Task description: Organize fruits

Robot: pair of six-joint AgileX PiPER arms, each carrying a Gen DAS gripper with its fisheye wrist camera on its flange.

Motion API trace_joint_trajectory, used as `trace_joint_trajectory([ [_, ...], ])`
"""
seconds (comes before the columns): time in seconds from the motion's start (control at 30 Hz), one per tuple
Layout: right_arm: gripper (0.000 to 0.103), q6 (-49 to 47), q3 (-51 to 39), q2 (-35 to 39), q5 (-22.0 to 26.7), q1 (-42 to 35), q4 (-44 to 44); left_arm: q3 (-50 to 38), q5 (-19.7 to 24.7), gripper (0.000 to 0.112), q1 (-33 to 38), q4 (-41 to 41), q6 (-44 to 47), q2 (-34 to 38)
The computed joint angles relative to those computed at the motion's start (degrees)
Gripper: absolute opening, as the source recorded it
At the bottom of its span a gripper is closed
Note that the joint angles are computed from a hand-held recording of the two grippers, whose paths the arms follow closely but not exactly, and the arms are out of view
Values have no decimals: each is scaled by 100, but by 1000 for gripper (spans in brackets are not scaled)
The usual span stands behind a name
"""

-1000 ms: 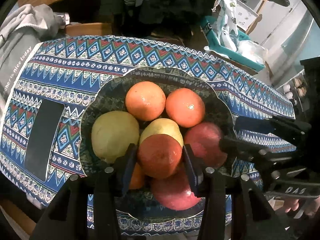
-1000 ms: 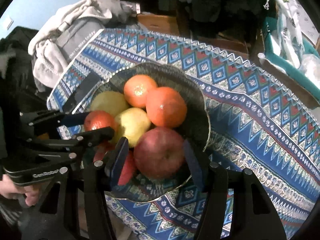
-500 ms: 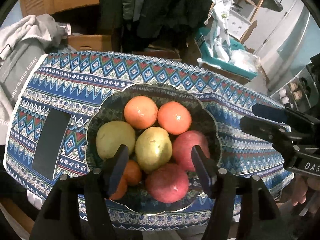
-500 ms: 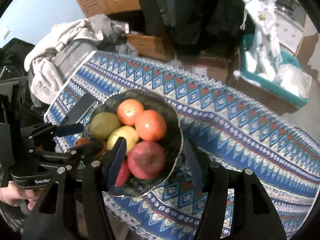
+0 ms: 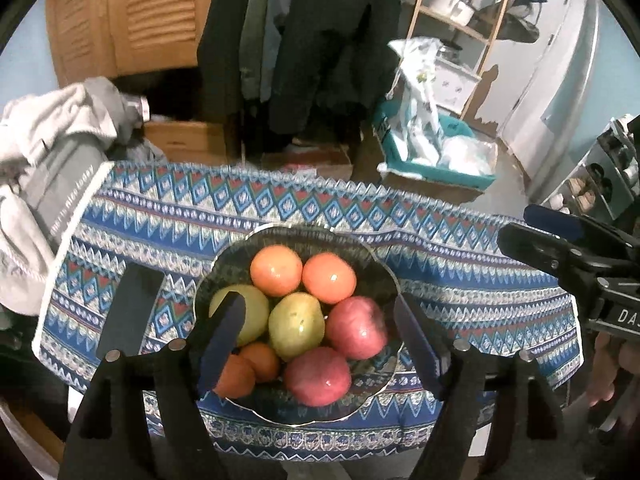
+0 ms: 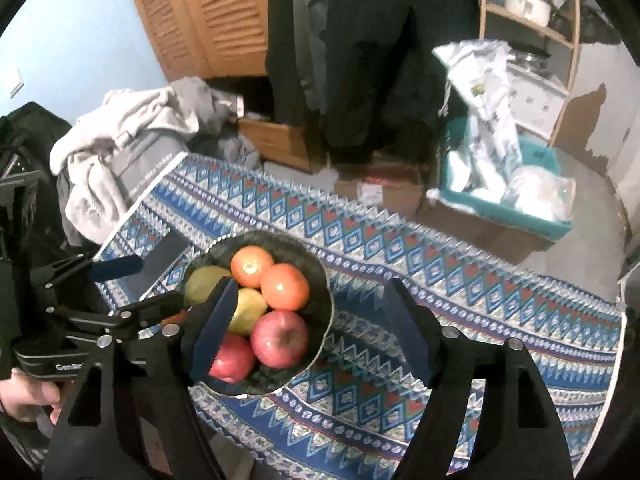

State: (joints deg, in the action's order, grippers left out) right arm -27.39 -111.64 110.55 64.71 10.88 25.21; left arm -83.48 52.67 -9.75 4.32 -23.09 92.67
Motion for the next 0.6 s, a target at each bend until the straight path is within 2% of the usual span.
trace_joint_trajectory([
  [0.13,84,-75,149,-267,-165,-115,36,-235,154,86,-225,354,-230,-136],
  [0.37,84,-154,256,-562,-255,-384,178,-722,472,87,-591,809,-549,-225],
  [0.6,84,-268,493,-863,-496,-738,464,-1125,740,95,-945,1404,-954,-279],
])
